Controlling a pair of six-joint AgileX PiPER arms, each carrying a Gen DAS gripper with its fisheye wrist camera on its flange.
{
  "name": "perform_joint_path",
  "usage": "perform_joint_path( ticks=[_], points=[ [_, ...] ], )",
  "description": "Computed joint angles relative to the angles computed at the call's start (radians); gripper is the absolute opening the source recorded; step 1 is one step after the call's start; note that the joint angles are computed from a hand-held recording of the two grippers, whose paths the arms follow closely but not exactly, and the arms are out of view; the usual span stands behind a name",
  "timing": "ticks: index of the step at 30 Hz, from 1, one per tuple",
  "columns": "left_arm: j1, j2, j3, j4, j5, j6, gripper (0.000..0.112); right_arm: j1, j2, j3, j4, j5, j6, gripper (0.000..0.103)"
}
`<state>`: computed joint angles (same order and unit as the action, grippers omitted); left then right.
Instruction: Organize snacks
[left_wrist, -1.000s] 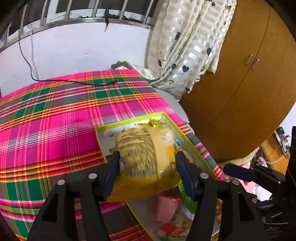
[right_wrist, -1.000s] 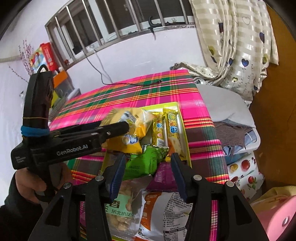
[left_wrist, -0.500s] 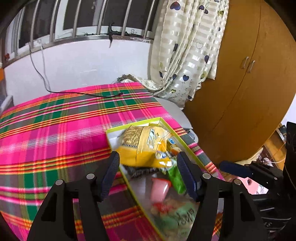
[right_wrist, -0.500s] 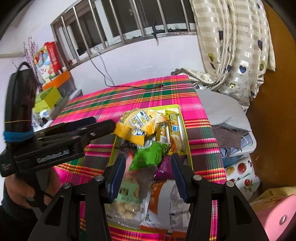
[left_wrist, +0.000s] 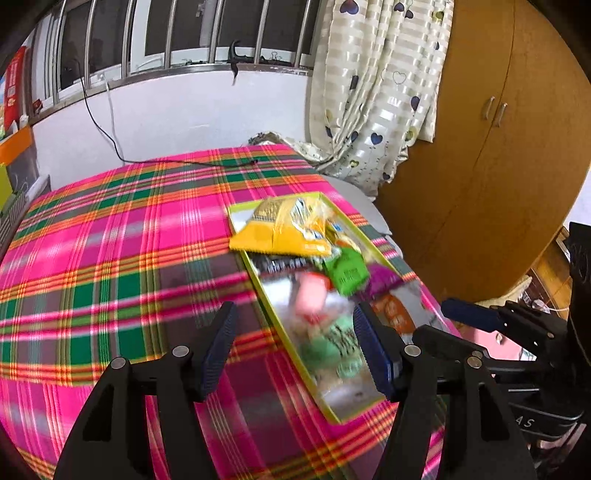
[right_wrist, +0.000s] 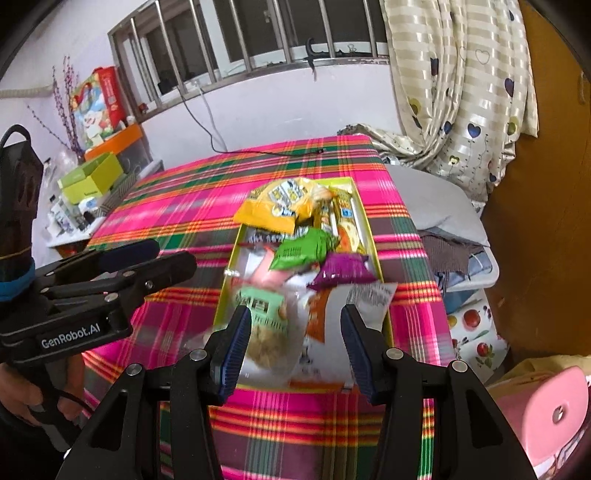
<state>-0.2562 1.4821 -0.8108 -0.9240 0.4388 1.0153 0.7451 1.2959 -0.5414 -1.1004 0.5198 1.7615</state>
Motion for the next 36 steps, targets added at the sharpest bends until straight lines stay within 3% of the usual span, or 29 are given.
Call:
perform_joint_path(
  ticks=[12,20,28,36],
  points=[
    [-0.003,-0.066,0.117,-0.051,-0.007,0.055,0.065,0.121,0.012,0.010,0.003,0.073,0.062,0.050],
    [-0.010,-0.064,0.143,-0.054,-0.031,0.065,0.065,0.118,0.033,0.014,-0.008,0.050,0.079,0.050],
    [-0.058,-0.052,0.152,0.016,-0.107,-0.003,0.065,0.101,0.052,0.010,-0.004,0.030,0.071,0.050],
    [-0.066,-0.042,0.148,0.043,-0.116,-0.026,0.065,0.102,0.055,0.019,-0.012,0.025,0.092,0.050]
  ],
)
